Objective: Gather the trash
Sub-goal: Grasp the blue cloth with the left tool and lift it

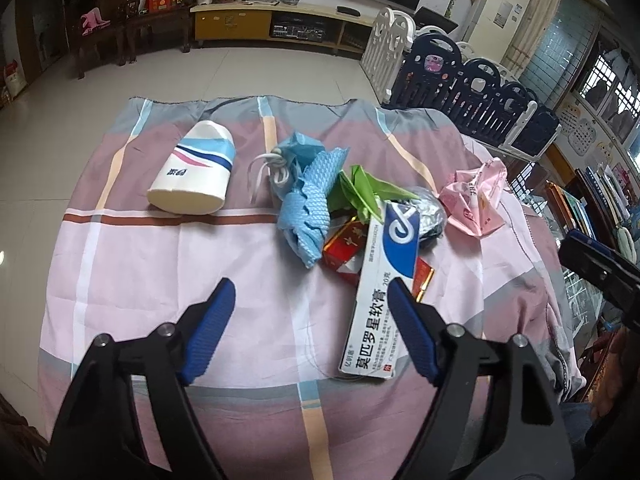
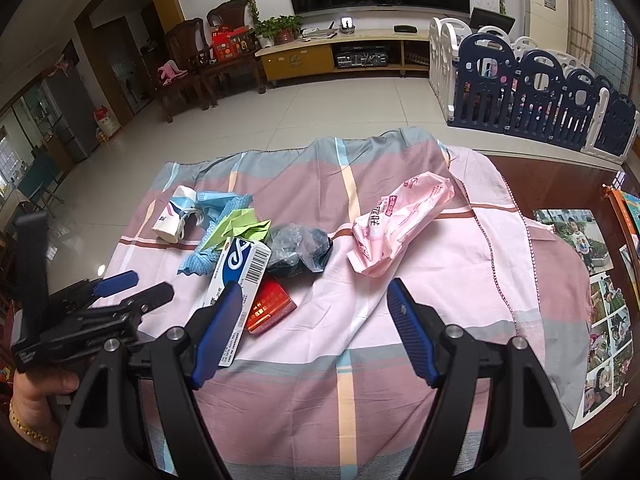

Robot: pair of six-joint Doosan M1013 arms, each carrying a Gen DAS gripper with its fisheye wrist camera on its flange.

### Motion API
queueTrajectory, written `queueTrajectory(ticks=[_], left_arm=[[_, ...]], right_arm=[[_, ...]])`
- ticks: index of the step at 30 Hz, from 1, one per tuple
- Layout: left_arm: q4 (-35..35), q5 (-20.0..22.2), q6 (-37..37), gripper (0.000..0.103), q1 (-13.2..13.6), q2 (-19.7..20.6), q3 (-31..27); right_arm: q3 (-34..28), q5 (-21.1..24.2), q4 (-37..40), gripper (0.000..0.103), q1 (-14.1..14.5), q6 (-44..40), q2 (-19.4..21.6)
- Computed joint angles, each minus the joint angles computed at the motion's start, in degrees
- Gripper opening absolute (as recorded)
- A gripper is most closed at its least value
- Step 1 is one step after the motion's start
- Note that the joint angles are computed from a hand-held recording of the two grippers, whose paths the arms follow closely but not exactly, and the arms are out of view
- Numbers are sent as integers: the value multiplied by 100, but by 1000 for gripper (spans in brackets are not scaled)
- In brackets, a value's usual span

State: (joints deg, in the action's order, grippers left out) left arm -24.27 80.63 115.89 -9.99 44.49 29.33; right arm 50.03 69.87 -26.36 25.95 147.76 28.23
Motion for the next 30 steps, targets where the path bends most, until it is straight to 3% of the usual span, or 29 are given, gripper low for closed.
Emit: queueTrajectory(ticks=[4, 12, 13, 14, 16, 23, 30], left_arm=[[121, 262, -157, 60, -33, 300, -454], [169, 481, -225, 53, -145, 647, -959], [128, 529, -243, 41, -152, 710, -1049], [34, 639, -208, 8, -150, 802, -1186], [41, 841, -118, 3, -189, 942, -1400], [-172, -427, 283, 2, -78, 251, -530], [-1548, -1512, 852, 2, 340, -305, 129]], right_arm=[[-1, -30, 48, 73, -12, -23, 2], [3, -78, 134, 73, -30, -37, 3], [-2, -79, 139, 73, -31, -38, 6], [-10, -76, 146, 73, -32, -47, 10], [-4, -91, 159, 73, -39, -54, 10], [7, -121, 166, 73, -53, -36, 2], [-55, -177, 255, 73, -61, -145, 65]])
